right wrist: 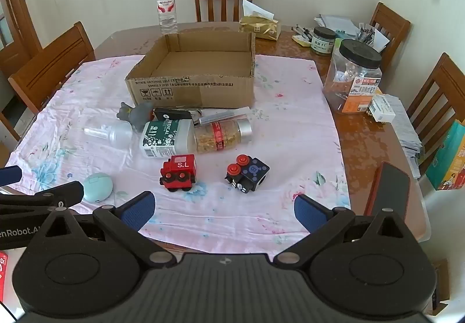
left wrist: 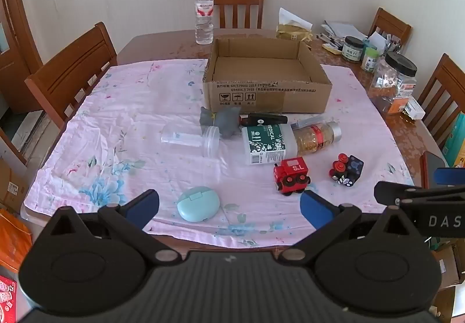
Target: Organize rigid objects
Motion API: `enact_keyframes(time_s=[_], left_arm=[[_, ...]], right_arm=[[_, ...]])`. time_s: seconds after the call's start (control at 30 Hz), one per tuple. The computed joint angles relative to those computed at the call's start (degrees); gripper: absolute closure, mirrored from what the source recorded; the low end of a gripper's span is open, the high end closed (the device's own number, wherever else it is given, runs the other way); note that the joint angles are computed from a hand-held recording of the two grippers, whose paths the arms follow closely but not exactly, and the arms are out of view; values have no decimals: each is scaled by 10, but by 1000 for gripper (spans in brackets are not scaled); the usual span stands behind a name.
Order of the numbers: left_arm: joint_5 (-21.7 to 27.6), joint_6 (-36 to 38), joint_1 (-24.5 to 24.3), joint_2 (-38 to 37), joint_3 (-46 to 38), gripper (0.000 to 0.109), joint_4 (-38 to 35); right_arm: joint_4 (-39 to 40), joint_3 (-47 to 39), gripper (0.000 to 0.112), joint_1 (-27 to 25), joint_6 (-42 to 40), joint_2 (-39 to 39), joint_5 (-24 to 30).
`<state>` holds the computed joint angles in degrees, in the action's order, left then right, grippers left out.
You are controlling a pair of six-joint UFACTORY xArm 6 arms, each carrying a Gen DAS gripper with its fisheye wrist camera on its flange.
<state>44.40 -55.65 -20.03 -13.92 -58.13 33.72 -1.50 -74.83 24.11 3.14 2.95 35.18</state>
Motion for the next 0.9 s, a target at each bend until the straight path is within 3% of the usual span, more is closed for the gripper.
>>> enact_keyframes(time_s=[0.9], left_arm=[[1,-1,2,-12,5,6,2]], right_arm=[[-6,-6,9,6,9,-1,5]])
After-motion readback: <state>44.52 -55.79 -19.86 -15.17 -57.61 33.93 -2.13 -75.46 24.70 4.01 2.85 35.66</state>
